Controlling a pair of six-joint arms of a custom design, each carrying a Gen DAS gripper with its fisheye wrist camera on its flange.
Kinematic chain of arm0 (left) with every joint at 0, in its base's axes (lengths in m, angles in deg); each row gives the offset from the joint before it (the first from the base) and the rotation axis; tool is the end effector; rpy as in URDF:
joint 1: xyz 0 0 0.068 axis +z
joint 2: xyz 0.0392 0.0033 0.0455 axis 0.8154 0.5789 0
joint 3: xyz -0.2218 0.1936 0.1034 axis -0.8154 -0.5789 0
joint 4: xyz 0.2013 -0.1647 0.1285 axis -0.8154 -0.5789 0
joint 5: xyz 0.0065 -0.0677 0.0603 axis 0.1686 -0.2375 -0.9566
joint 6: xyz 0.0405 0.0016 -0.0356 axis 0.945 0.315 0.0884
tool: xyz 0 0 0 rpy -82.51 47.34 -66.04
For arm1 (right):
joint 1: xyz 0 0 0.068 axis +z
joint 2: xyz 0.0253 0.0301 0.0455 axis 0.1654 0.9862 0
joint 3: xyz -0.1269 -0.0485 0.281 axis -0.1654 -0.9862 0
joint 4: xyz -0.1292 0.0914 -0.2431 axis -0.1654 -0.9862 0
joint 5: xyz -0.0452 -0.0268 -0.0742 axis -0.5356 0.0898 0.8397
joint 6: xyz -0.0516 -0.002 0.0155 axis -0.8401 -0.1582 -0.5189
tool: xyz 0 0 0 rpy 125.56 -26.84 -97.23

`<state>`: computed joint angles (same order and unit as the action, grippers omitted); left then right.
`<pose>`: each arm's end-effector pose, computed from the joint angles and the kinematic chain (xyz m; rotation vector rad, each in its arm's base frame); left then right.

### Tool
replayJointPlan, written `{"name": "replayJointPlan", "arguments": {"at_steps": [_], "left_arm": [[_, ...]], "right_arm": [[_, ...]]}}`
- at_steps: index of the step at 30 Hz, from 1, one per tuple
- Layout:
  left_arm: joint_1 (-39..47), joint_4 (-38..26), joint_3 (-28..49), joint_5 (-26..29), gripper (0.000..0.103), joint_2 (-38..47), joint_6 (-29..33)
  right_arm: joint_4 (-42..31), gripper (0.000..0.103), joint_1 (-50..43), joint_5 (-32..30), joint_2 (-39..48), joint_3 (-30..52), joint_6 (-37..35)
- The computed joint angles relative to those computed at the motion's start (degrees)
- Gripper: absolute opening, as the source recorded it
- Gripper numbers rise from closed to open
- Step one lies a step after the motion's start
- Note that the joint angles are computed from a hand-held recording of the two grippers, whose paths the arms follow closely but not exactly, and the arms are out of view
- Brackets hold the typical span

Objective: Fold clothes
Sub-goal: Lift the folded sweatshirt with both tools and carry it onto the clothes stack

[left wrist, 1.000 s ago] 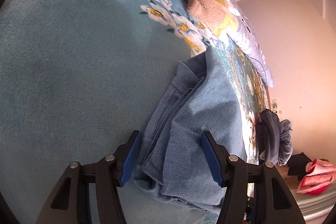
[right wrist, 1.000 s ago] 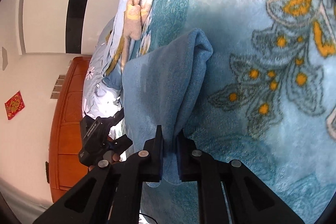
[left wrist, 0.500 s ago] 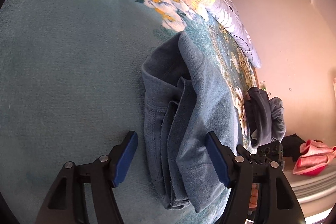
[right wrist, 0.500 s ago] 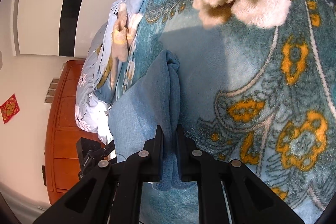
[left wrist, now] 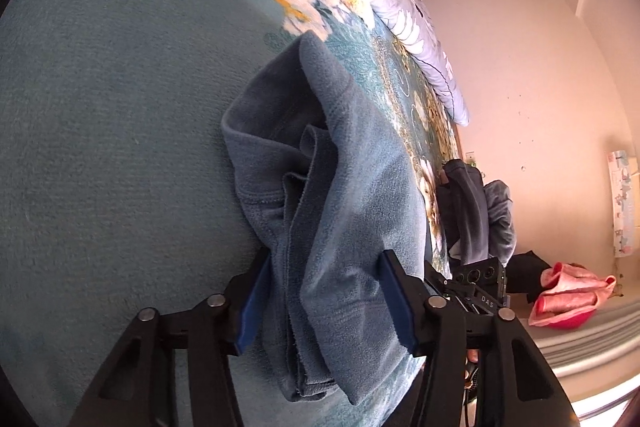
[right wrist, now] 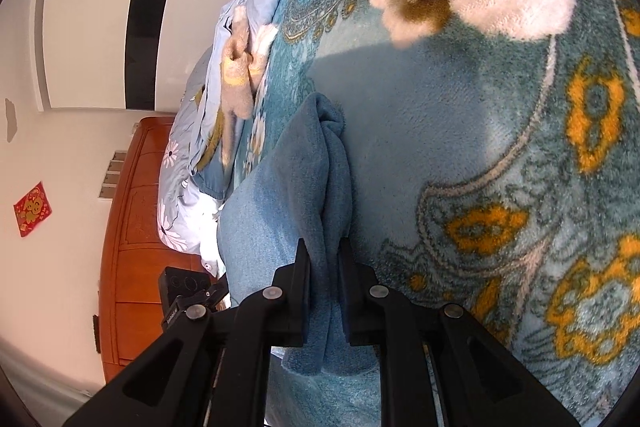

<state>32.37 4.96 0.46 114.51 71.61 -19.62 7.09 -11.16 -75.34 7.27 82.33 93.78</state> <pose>0.2649 -0.1342 0.1459 -0.1683 2.6372 -1.3795 0.1760 -0.0342 0.1226 0.6613 2.3482 1.3659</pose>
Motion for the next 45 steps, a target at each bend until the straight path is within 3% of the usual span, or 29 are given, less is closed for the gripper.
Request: {"name": "replayJointPlan", "arguments": {"at_steps": [6,9,16,21,26,31,37,40,45], "left_arm": [[-2.6,4.6,-2.7,-3.2,0.025,-1.5,-5.1],[-3.5,4.8,-4.6,-5.2,0.018,-4.9,-6.7],[-3.3,9.5,-12.4,-5.5,0.017,-12.1,-12.6],[-4.7,6.4,-16.9,-7.7,0.018,-22.3,-15.0],[-7.4,1.5,-15.0,-10.2,0.017,-28.3,-16.2],[-11.4,-0.8,-9.5,-13.5,0.017,-29.2,-16.7],[-17.4,2.4,2.6,-17.0,0.017,-20.3,-16.5],[-22.2,2.7,12.9,-19.6,0.017,-12.0,-15.5],[-25.8,0.5,30.6,-18.2,0.016,1.1,-11.5]], "right_arm": [[0.4,0.015,2.2,2.4,-1.3,0.3,3.0],[-1.5,0.015,4.0,5.0,-5.5,0.4,3.7],[-13.1,0.012,7.9,8.6,-18.9,3.3,2.4],[-23.0,0.011,11.0,10.4,-25.4,6.6,-1.3],[-30.9,0.011,9.2,8.8,-27.3,9.8,-6.7],[-42.3,0.011,-0.4,4.1,-24.0,16.8,-19.2],[-61.4,0.011,-15.2,1.1,-13.0,32.5,-42.0],[-70.9,0.011,-22.3,1.5,-7.1,42.3,-53.2],[-82.5,0.011,-32.8,2.6,3.6,59.8,-66.1]]}}
